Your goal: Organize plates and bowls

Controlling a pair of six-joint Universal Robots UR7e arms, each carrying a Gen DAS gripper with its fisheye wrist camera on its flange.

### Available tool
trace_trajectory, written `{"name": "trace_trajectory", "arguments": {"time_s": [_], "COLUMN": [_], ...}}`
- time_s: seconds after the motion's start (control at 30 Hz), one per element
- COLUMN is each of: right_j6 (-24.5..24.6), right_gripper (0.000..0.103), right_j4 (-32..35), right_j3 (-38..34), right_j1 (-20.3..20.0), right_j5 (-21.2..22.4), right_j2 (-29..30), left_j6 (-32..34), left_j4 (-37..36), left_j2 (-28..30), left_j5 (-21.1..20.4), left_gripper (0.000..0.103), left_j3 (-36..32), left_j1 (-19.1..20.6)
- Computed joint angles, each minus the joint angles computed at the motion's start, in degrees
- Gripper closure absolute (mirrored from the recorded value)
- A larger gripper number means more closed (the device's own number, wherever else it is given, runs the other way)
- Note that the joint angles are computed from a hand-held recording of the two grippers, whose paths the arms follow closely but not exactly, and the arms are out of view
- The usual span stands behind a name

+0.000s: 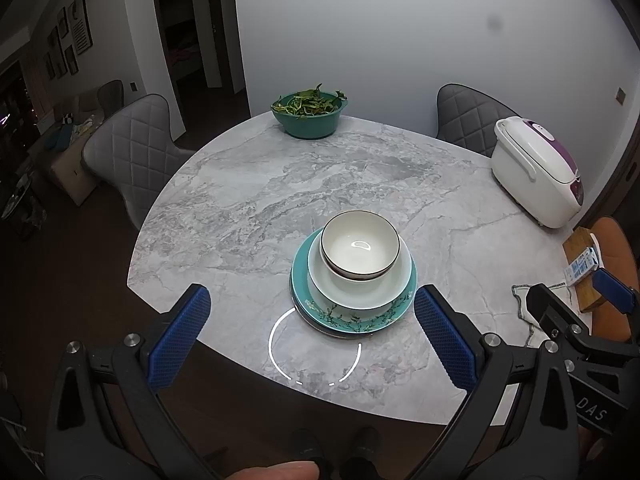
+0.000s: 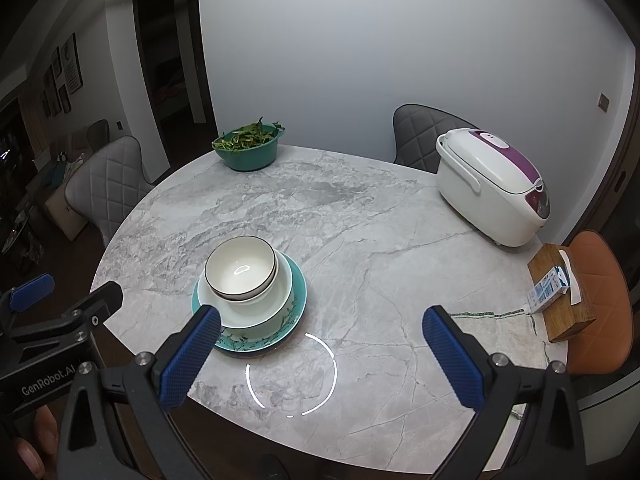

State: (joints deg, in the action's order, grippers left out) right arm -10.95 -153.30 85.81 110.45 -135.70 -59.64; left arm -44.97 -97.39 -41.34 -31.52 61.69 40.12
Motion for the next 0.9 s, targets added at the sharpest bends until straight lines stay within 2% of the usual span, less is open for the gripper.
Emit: {"name": "trace_trajectory", "arguments": {"time_s": [0.9], "right_j6": [0.1], "right_gripper": [0.000], "right_j4": [0.5], "right_j3": [-0.4], "right_j1": [0.0], "right_j5": [0.0], "right_j2": [0.3], "left_j6": [-2.7], "left_j4": [0.9], "left_j2": [1.2], "left_j5": [1.8], "left_gripper": [0.000], "left_j3": [-0.9], "left_j1": [-0.6]}}
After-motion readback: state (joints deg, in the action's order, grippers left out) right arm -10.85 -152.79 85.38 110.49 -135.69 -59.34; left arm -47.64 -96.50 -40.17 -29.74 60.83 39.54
